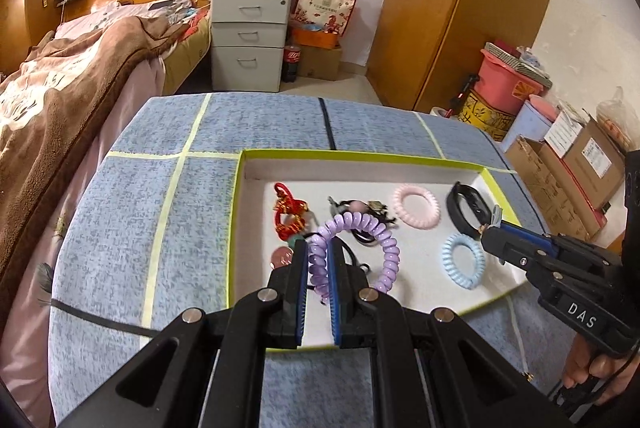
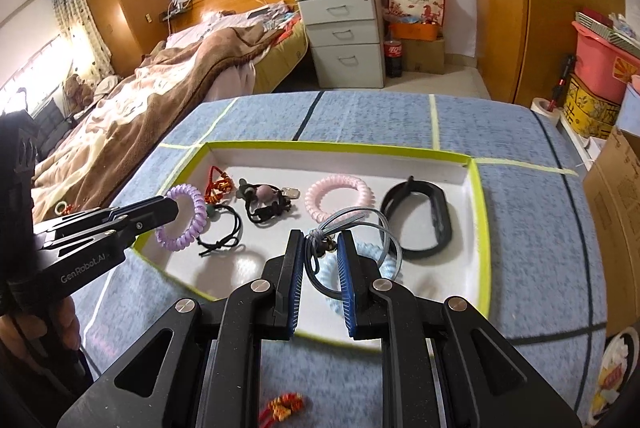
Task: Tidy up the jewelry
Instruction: 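Carry the grey bracelet and lilac coil into the box and open both tools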
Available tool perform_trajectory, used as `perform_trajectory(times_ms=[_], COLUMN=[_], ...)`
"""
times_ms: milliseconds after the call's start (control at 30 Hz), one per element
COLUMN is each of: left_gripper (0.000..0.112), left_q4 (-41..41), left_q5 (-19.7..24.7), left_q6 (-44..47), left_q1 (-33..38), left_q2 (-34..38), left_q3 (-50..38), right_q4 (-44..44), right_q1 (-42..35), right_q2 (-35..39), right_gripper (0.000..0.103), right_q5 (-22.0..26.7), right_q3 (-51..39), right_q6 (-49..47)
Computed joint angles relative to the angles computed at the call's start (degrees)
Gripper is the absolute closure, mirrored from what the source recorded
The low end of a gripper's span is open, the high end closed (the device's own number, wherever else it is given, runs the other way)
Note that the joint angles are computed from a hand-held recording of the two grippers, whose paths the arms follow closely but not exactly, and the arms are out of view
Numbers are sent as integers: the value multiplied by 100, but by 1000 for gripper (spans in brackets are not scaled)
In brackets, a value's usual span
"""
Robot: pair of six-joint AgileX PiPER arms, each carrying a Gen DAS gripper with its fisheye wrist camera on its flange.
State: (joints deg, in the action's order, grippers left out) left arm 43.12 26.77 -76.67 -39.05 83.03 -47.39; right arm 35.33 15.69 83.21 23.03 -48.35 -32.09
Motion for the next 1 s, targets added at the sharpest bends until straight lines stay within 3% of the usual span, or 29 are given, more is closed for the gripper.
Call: perform_trajectory(times_ms=[333,733,933,1000], left_gripper=[102,101,94,87], left_q4=[-404,-735,-954,-863], left_q5=[-203,-455,-542,-505], left_q6=[440,690,899,825], left_q1=[346,529,586,536], left_q2=[454,532,528,515], left_q3=[-125,-35,-25,-35], right_q4=[-310,-474,-562,-606], right_q1=[164,221,255,277], right_q2=[715,1004,979,964], right_gripper=[86,85,85,85], right_q5=[-27,-19,-95,-126], right_q3=[-452,-595,-539,-520], right_q6=[234,365,416,463])
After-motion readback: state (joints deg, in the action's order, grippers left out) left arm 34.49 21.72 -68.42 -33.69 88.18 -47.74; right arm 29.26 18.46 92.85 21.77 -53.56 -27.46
